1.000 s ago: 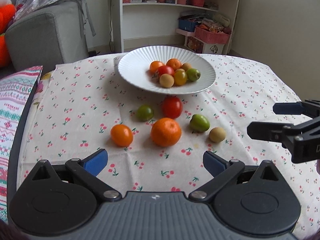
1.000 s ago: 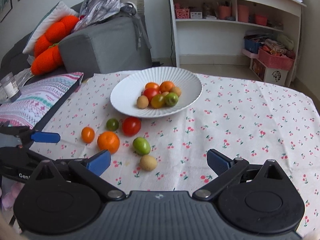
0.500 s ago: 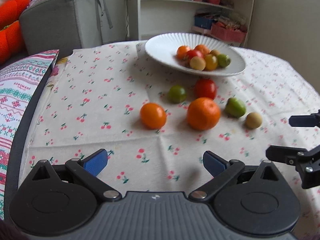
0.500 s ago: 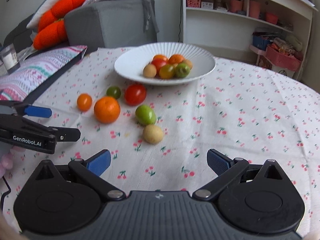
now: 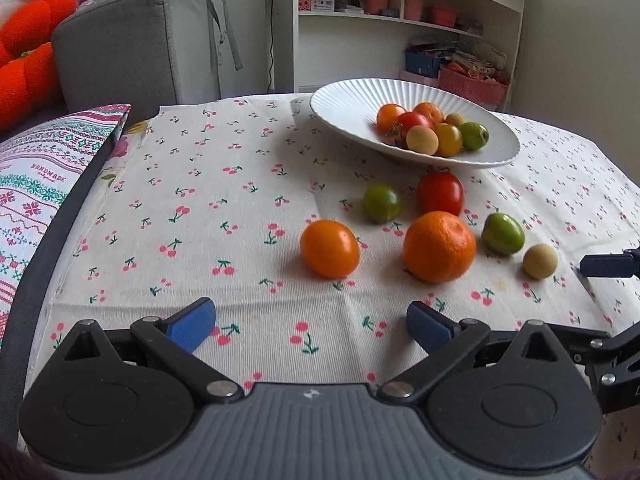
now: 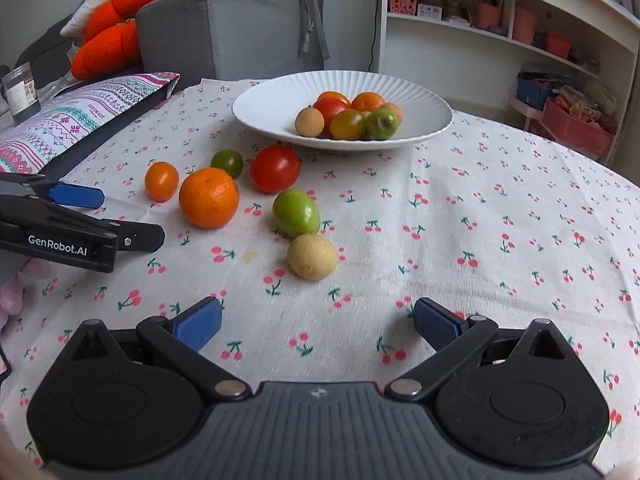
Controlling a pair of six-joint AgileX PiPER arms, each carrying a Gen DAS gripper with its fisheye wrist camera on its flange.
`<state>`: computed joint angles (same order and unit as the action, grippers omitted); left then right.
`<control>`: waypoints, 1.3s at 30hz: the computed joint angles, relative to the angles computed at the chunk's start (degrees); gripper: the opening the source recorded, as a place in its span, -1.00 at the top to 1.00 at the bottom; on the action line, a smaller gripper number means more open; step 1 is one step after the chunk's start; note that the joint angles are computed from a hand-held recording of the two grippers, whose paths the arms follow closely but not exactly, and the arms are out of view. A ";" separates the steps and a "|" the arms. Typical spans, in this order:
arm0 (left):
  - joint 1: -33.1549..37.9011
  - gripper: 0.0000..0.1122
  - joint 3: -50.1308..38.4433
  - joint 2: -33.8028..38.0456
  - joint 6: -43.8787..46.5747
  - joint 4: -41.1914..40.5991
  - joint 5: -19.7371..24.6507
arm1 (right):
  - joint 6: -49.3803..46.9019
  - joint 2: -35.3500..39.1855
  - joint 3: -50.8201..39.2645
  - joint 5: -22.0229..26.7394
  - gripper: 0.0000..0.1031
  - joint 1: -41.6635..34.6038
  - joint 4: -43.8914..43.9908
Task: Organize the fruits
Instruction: 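Grasp an orange cherry tomato with the left tool while the right tool grasps a pale brown fruit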
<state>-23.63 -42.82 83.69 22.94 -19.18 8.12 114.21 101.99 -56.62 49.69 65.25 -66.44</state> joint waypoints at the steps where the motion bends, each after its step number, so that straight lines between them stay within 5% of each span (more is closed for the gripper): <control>1: -0.13 -0.68 -0.19 0.35 -1.67 1.44 -0.46 | 0.35 0.11 -0.07 -0.02 -0.95 -0.10 -0.36; 9: -0.90 -0.42 -2.15 2.41 -14.04 11.95 -2.14 | -0.20 0.52 -1.29 -0.39 -0.56 -1.45 -1.48; 26: -0.52 0.43 -4.19 3.38 -5.88 2.23 -1.59 | -1.87 -0.30 -1.77 0.31 0.38 -2.13 -1.57; 30: 0.07 0.64 -4.42 3.21 0.53 -4.18 -0.65 | -2.43 -0.40 -1.97 -0.57 0.50 -2.21 -1.62; 39: 0.95 0.65 -5.36 3.11 2.13 -6.20 1.55 | -2.55 -0.96 -1.96 -1.08 0.53 -2.35 -1.59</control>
